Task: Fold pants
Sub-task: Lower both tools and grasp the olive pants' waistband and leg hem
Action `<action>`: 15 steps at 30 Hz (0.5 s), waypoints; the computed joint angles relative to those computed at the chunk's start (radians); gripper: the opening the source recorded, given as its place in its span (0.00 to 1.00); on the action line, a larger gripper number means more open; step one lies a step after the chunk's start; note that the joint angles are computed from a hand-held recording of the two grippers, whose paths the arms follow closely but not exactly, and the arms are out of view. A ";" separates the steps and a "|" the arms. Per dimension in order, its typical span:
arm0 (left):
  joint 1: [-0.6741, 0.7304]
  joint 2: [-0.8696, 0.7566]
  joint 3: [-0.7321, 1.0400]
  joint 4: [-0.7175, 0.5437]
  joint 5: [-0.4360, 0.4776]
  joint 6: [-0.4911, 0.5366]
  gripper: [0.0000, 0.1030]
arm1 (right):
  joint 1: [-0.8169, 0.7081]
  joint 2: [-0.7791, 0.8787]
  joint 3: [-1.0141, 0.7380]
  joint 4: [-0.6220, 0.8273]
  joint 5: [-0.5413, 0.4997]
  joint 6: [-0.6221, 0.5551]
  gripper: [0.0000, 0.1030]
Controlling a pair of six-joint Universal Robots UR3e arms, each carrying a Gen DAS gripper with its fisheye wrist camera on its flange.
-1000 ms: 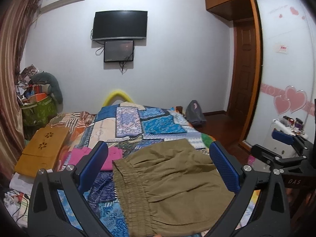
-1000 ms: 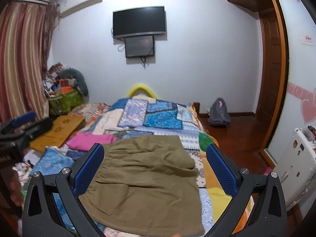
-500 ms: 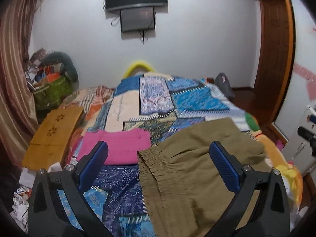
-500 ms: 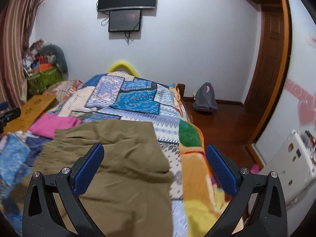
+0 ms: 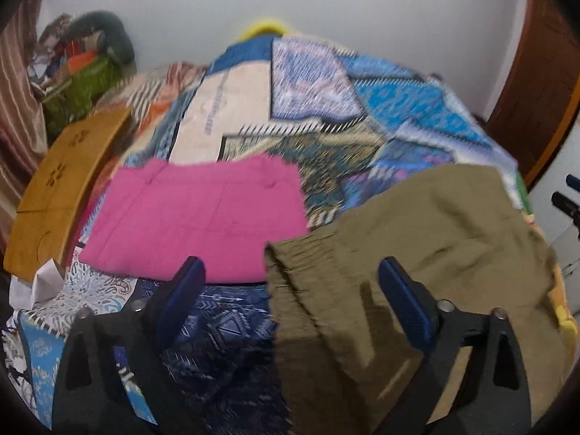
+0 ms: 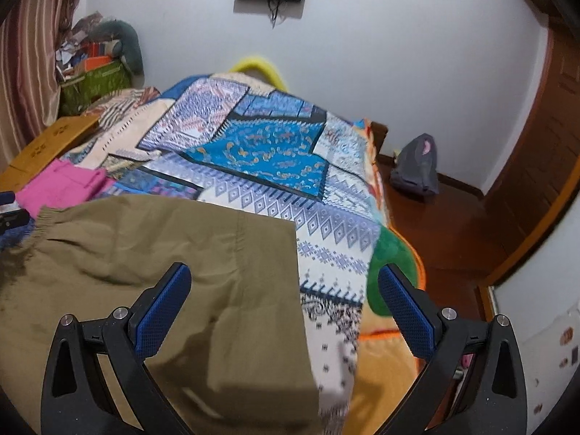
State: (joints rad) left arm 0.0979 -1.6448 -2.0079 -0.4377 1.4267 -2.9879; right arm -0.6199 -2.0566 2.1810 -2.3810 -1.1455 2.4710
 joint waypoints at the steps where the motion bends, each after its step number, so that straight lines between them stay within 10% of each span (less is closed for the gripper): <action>1: 0.003 -0.034 0.021 -0.008 0.000 0.006 0.81 | 0.020 0.067 -0.025 -0.021 -0.023 0.008 0.98; 15: 0.059 -0.187 0.088 -0.051 -0.148 0.097 0.41 | 0.197 0.613 -0.408 0.020 -0.114 0.069 0.80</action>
State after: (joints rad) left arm 0.1568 -1.8318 -1.9194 -0.4885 1.2788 -2.8912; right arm -0.4230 -1.4435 1.7727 -2.3606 -1.2595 2.5401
